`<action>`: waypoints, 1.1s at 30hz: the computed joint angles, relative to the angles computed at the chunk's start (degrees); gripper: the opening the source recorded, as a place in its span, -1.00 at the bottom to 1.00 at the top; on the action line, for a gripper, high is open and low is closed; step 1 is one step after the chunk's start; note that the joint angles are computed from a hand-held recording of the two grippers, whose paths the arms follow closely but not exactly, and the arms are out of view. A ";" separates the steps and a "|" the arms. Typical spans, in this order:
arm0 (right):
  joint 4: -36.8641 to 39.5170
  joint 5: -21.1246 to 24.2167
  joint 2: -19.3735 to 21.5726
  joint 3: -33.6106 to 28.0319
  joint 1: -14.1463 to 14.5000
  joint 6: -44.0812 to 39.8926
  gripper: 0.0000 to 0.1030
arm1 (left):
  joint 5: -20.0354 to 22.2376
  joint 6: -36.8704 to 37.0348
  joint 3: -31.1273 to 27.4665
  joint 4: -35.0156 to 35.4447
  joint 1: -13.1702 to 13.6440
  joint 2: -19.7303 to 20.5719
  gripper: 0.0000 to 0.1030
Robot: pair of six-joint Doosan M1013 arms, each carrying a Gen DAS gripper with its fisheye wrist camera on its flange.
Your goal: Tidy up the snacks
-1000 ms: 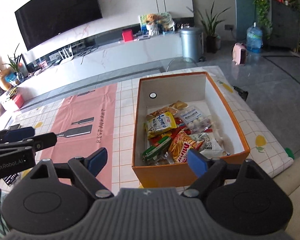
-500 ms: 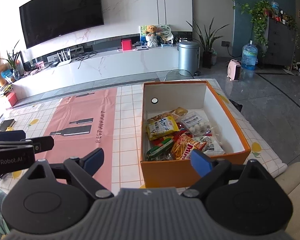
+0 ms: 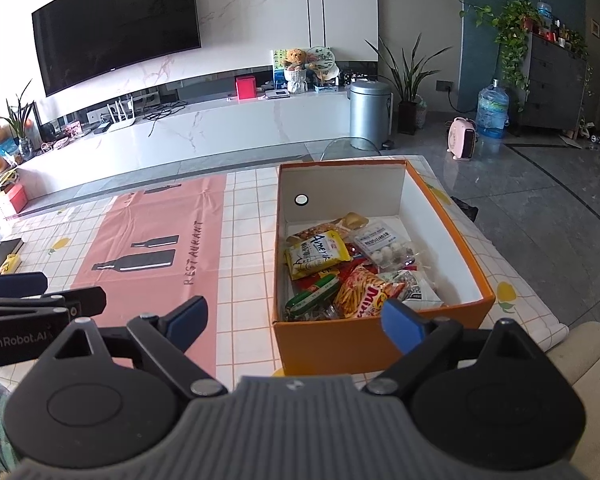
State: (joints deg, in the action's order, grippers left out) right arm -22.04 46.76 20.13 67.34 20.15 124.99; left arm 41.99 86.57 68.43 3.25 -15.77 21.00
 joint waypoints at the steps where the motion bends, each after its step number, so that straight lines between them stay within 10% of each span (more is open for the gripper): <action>1: 0.01 -0.08 -0.04 0.07 0.00 0.00 0.76 | 0.01 -0.07 0.03 -0.01 0.02 -0.02 0.63; 33: -0.79 0.44 0.16 -0.45 0.18 0.15 0.79 | 0.29 -1.93 -0.04 0.77 0.25 -0.28 0.63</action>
State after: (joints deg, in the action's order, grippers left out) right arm -22.84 47.19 20.30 66.89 20.33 125.14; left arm 42.28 84.64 68.39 4.02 -15.51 20.72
